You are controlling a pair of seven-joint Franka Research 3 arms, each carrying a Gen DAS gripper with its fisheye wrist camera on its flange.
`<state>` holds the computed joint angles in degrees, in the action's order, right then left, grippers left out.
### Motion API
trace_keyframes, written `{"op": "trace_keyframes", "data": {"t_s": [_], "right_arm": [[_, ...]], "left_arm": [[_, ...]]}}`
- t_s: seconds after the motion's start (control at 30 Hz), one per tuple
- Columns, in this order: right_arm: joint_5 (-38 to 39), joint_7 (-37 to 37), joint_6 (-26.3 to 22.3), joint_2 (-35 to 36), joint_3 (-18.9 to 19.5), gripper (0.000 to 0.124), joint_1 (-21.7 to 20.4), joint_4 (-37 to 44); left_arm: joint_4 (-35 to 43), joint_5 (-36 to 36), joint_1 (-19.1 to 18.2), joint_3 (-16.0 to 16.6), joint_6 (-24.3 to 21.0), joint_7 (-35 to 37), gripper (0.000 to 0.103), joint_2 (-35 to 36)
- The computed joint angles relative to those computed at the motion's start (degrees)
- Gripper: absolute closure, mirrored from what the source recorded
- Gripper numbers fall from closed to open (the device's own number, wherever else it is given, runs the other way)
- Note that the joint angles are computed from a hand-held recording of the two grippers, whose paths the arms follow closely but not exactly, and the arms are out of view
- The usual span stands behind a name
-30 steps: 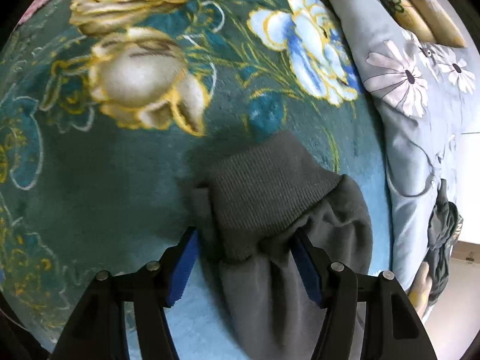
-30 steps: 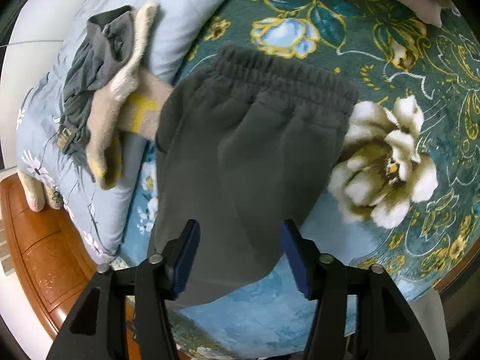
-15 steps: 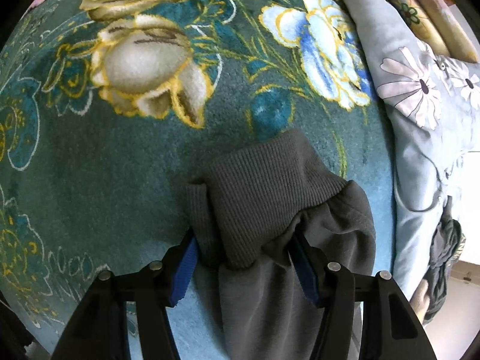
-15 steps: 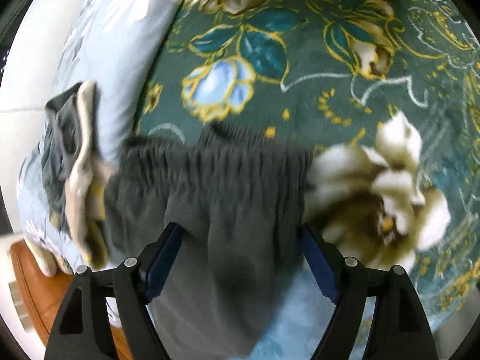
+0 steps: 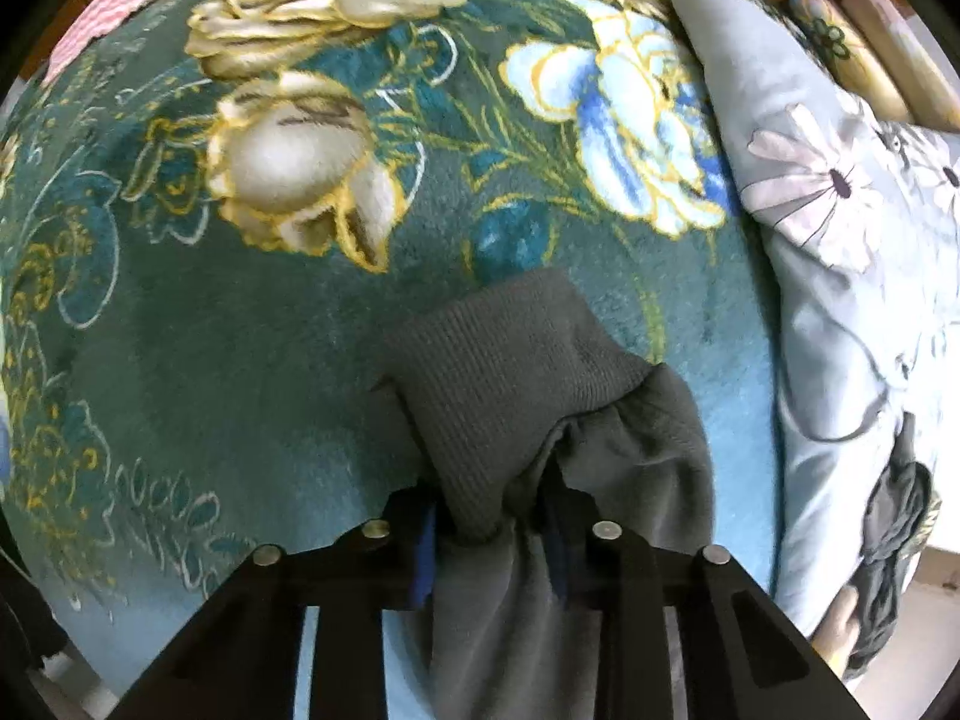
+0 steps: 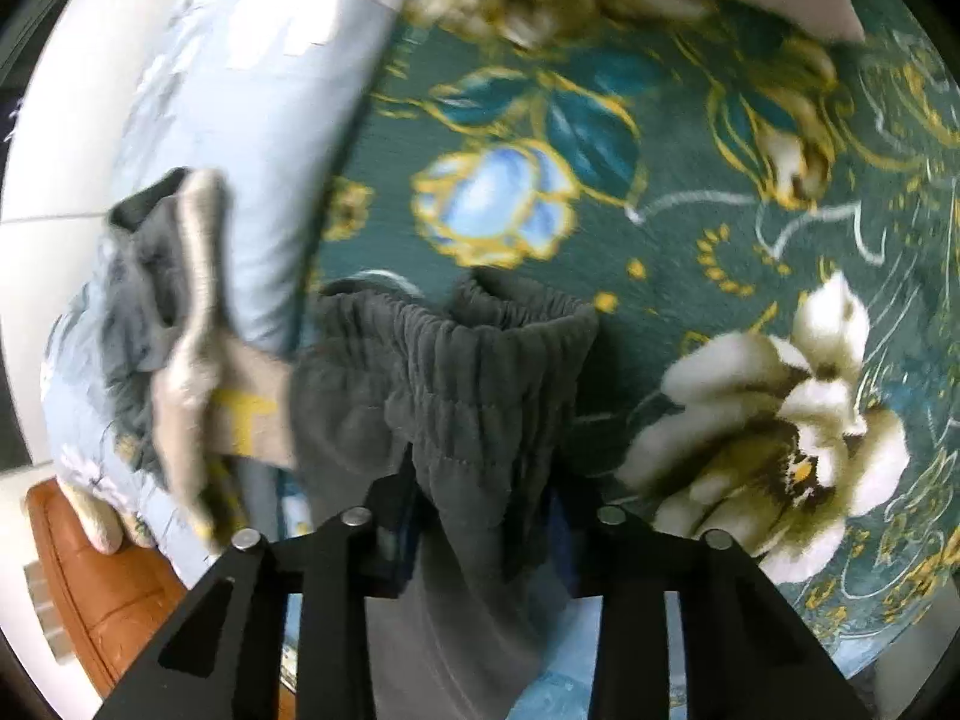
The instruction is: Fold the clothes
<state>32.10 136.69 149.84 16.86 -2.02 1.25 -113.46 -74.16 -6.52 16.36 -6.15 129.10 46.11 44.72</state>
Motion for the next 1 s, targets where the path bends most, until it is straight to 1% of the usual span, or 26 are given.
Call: {"op": "trace_keyframes", "data": {"t_s": [0.07, 0.13, 0.2, 0.23, 0.3, 0.33, 0.4, 0.5, 0.6, 0.7, 0.77, 0.87, 0.9, 0.93, 1.0], "right_arm": [[1.2, -3.1, 0.9, -1.6, 0.7, 0.091, -0.5, -0.1], [1.4, -4.7, 0.6, -2.6, 0.8, 0.091, -0.5, 0.6], [2.4, -6.6, 1.1, -4.7, 0.9, 0.092, -0.5, -0.1], [2.9, -7.5, 1.3, -6.2, 0.9, 0.092, -0.5, -1.0], [3.8, -9.1, 1.4, -10.3, 0.9, 0.092, -0.2, -3.8], [3.7, -10.0, 0.9, -12.3, 0.7, 0.092, 0.0, -5.0], [2.0, -11.9, -0.8, -16.1, 0.2, 0.092, 0.3, -7.3], [0.6, -12.1, -1.5, -20.0, -0.5, 0.092, 0.5, -12.1], [-0.6, -8.7, -2.6, -20.3, -0.9, 0.092, 0.3, -16.4], [-1.5, -5.5, -3.4, -20.4, -0.9, 0.091, 0.3, -19.8], [-0.2, -4.6, -1.7, -21.1, -0.9, 0.091, 0.5, -22.4], [3.5, -7.0, 0.0, -22.4, -1.4, 0.086, 0.8, -24.6], [4.4, -7.9, 0.1, -22.8, -1.5, 0.082, 0.9, -25.0], [4.1, -7.7, 0.0, -23.3, -1.5, 0.074, 0.8, -25.4], [2.5, -6.3, 0.1, -24.8, -1.3, 0.064, 0.5, -26.5]], "left_arm": [[-2.3, -0.9, 0.6, -0.7, 1.9, 0.8, 0.078, -2.2], [-4.9, -2.3, 1.3, -1.5, 4.0, 2.3, 0.079, -4.8], [-5.5, -4.2, 1.9, -2.4, 5.1, 3.5, 0.079, -6.2], [-5.7, -5.5, 2.3, -3.4, 6.4, 3.8, 0.079, -6.6], [-11.1, -9.9, 4.7, -4.6, 7.7, 7.5, 0.079, -11.8], [-13.0, -10.6, 4.9, -4.5, 8.1, 9.1, 0.079, -14.1], [-16.4, -10.6, 4.6, -3.5, 8.3, 12.5, 0.079, -17.7], [-21.3, -10.0, 4.2, -1.6, 7.8, 16.2, 0.079, -19.8], [-26.1, -8.8, 3.1, 0.6, 6.5, 14.6, 0.079, -21.9], [-29.5, -8.1, 2.2, 1.9, 6.0, 12.1, 0.079, -23.2], [-31.1, -7.8, 2.0, 2.1, 6.4, 12.2, 0.079, -24.6], [-32.1, -8.4, 2.0, 1.9, 6.9, 14.4, 0.079, -26.3], [-32.2, -9.0, 1.9, 1.7, 7.4, 15.5, 0.079, -26.7], [-32.2, -9.6, 1.9, 1.4, 8.0, 16.7, 0.079, -27.1], [-32.6, -10.3, 1.2, 1.0, 9.2, 18.4, 0.079, -28.4]]}}
